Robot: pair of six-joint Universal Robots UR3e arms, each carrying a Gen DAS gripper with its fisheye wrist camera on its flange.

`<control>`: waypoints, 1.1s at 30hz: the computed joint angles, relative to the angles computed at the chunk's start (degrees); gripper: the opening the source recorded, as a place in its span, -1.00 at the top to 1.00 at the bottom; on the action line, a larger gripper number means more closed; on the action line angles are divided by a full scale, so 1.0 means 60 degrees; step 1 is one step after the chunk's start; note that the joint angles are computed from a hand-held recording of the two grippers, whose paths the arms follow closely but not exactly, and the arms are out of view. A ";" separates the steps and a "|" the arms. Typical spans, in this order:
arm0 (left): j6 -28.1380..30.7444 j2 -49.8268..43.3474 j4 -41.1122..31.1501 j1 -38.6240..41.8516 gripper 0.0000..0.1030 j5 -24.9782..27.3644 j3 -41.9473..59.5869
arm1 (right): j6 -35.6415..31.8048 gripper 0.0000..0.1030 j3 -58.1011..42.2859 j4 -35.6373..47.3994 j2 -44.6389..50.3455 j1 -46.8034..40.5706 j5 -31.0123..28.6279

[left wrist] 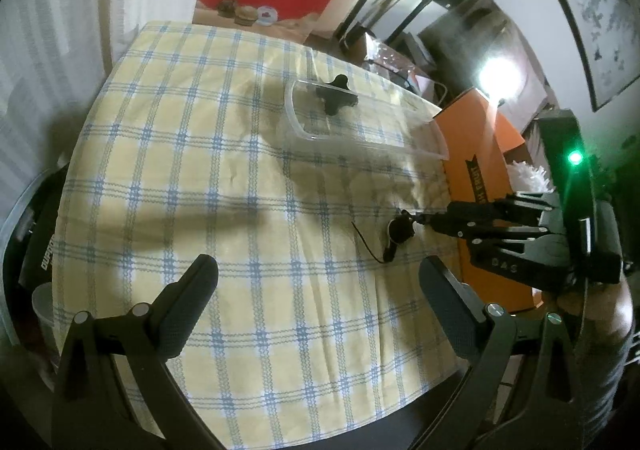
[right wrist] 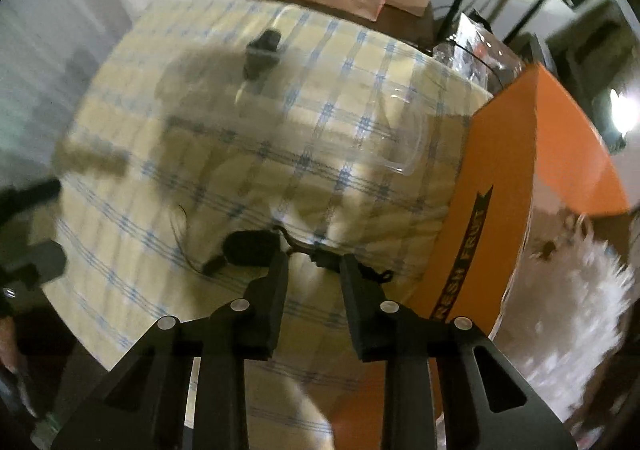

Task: Organize objects
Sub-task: 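Grasp the black lanyard strap on the table with the right gripper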

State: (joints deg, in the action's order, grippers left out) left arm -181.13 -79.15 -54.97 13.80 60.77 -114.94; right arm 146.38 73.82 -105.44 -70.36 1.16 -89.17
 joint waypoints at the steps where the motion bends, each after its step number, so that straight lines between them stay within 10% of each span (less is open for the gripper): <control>1: 0.0003 0.0018 -0.0012 0.0032 -0.95 -0.0030 -0.0003 | -0.0117 0.49 -0.0157 0.0076 0.0118 0.0132 -0.0253; 17: 0.0370 0.0340 -0.0528 0.0673 -0.95 -0.0306 -0.0080 | -0.2520 0.52 -0.2064 0.1010 0.2033 0.1092 -0.2739; 33: 0.0513 0.0602 -0.0637 0.1123 -0.95 -0.0710 -0.0420 | -0.3515 0.82 -0.2554 0.2032 0.2221 0.0775 -0.2026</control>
